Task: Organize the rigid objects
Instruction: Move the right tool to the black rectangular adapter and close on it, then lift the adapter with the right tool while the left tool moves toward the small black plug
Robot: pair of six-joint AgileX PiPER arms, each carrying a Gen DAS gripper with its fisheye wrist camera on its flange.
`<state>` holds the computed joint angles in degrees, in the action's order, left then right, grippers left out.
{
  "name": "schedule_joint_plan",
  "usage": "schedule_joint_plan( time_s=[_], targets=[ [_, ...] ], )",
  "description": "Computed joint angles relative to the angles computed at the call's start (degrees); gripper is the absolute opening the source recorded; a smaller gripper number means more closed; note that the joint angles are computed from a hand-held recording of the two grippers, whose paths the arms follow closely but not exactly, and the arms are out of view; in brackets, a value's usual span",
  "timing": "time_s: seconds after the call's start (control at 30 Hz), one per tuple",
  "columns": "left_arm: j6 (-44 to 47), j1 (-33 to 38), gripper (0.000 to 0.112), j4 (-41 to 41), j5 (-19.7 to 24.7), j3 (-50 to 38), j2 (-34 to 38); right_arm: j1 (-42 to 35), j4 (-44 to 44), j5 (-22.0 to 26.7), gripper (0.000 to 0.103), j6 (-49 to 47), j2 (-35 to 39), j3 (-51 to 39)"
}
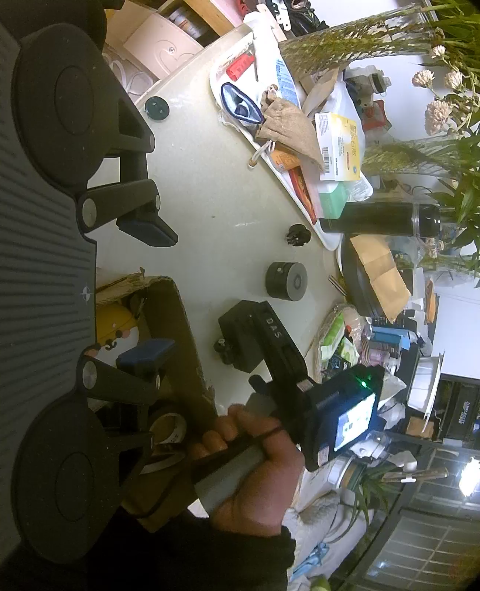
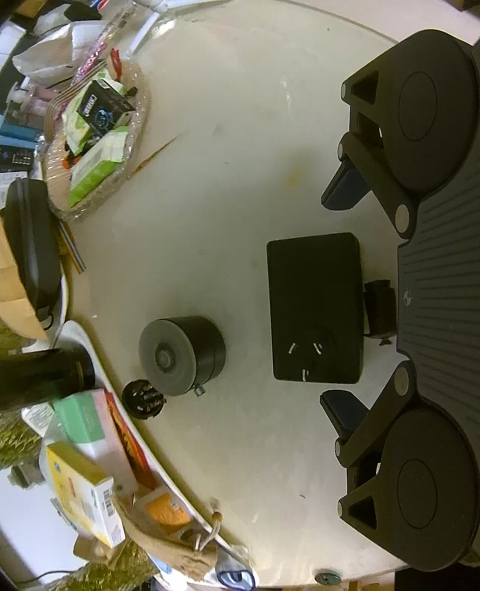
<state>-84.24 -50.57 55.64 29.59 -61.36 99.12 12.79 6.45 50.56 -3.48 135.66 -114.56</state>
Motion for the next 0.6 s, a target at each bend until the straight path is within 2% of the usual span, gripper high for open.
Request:
schedule_joint_plan(
  time_s=[0.1, 0.2, 0.37, 0.6],
  targets=[
    [0.24, -0.04, 0.054, -0.23, 0.12, -0.17, 0.08, 0.21, 0.33, 1.05, 0.088, -0.41, 1.29, -1.43],
    [0.41, -0.08, 0.054, -0.42, 0.23, -0.24, 0.08, 0.46, 0.33, 0.32, 0.088, -1.15, 0.98, -0.9],
    [-0.01, -0.05, 0.054, 0.04, 0.01, 0.0, -0.18, -0.15, 2.14, -4.56, 0.088, -3.78, -2.89, 4.31],
    [-0.58, -0.31, 0.054, 1.16, -0.18, -0.19, -0.15, -2.98, 6.2, -7.13, 0.088, -7.41, -8.31, 9.18]
  ],
)
